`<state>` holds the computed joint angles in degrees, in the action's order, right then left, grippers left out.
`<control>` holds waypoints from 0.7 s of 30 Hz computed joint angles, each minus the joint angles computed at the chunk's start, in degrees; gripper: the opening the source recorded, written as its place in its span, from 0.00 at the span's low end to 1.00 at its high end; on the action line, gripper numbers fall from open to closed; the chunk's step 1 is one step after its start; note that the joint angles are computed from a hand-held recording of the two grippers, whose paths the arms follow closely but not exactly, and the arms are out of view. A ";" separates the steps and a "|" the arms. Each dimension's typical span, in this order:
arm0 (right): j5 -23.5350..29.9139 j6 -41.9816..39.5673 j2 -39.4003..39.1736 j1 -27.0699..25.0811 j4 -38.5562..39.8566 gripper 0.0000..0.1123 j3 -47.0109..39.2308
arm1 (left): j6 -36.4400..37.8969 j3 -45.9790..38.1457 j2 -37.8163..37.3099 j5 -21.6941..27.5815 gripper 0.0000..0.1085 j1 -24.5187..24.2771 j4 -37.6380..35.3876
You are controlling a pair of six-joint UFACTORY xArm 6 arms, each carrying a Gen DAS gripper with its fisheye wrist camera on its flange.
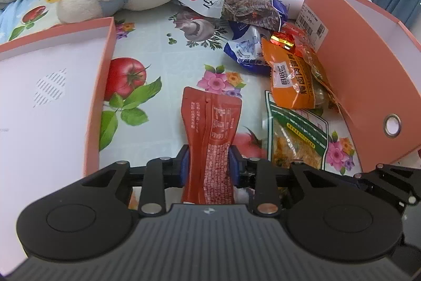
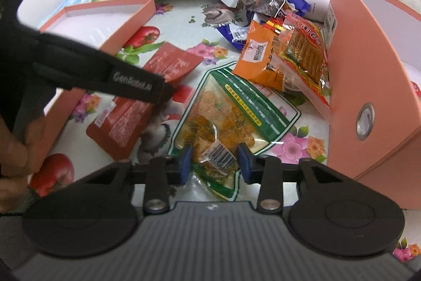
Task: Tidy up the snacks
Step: 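Close the left tool on the long red packet while the right grips the green-bordered bag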
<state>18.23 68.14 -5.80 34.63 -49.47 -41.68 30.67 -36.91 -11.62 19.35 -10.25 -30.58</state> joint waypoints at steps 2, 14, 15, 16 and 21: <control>0.20 -0.30 -0.88 0.05 0.48 0.33 0.50 | -1.06 1.08 -1.65 0.13 0.31 0.21 0.35; 2.62 -1.75 -8.97 1.55 2.91 0.33 2.97 | -4.55 6.21 -13.68 4.24 0.31 1.59 -1.40; 2.61 -2.31 -9.57 1.64 4.03 0.33 3.11 | -4.99 6.12 -14.39 4.79 0.31 1.93 -1.43; 2.86 -2.68 -10.16 1.83 4.72 0.33 3.12 | -5.21 5.90 -15.10 5.46 0.31 2.34 -1.74; 4.56 -4.05 -12.55 3.07 5.99 0.33 2.27 | -5.54 3.79 -17.62 7.89 0.31 3.68 -1.58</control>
<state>22.79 64.09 -18.35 37.70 -43.49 -39.41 25.13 -33.12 -29.24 27.24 -6.56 -32.16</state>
